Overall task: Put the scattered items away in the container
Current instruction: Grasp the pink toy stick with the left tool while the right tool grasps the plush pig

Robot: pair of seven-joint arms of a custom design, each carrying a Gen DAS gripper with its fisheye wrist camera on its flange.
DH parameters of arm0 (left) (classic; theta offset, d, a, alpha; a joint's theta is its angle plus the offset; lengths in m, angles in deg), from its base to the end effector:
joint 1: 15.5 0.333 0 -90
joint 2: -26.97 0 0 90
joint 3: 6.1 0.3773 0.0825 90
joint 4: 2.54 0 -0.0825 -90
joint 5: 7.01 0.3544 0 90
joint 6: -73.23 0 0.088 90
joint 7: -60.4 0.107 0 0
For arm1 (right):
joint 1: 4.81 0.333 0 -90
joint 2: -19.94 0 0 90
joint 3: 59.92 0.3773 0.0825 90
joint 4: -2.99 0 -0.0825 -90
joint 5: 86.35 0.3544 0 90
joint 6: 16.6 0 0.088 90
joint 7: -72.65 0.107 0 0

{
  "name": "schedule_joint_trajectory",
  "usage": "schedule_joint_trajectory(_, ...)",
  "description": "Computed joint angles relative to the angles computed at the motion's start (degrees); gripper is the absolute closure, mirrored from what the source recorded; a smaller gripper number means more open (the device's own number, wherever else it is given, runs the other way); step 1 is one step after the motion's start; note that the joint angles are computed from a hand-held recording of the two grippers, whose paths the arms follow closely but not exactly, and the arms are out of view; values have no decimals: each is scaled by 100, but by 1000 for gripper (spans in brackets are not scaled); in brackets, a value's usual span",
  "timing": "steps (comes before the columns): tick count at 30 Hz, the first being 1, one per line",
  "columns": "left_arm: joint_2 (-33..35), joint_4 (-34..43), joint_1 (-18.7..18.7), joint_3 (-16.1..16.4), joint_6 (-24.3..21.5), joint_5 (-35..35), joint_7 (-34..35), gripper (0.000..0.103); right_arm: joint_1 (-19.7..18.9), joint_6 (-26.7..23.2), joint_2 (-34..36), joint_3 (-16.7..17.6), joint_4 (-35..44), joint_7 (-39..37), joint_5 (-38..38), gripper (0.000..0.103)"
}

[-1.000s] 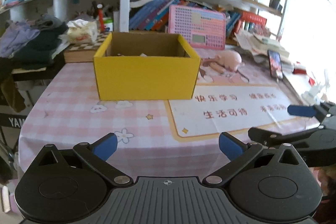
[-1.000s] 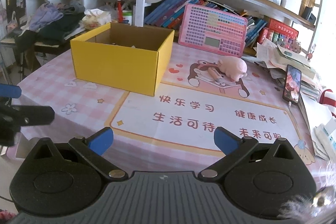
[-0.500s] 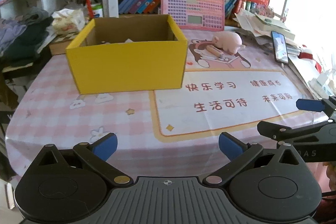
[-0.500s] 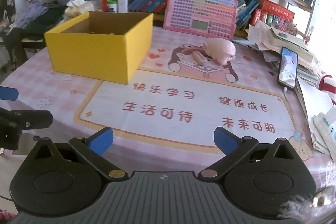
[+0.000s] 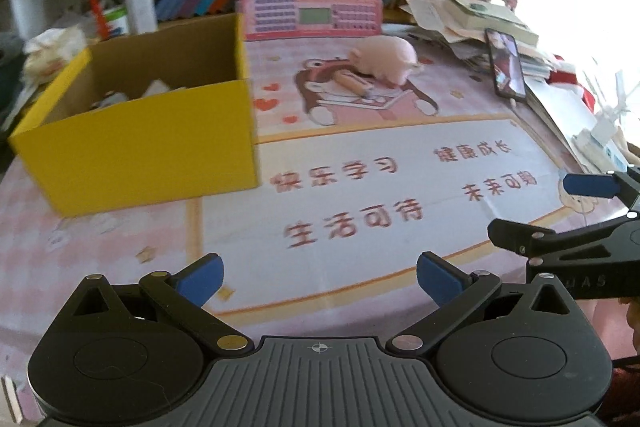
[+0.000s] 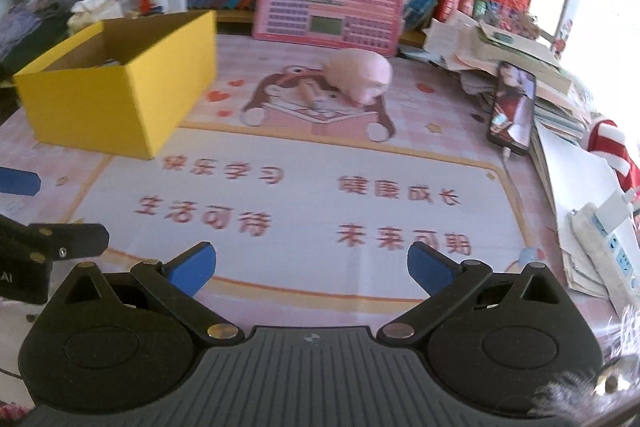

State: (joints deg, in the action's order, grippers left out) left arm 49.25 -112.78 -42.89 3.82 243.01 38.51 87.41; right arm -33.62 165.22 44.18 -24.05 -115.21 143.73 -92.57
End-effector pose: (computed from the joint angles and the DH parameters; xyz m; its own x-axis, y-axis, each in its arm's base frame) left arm 0.6072 -0.2569 0.4254 0.0002 -0.9989 0.0469 -0.7443 -0.0315 -0.6671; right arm 0.6406 0.0370 0.4320 0.3848 -0.9208 0.0642 -0.6319 -0.3135 -0.7088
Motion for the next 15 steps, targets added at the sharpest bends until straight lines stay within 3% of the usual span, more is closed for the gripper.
schedule_joint_trajectory(6,494,821,207,-479,-394,-842,1050,0,10,-292,355,-134,584,-172,171,0)
schedule_joint_trajectory(15,1182,2042,-73,-265,-918,-1384,1709,0,118,-792,1093,-144,1749,-790,773,0)
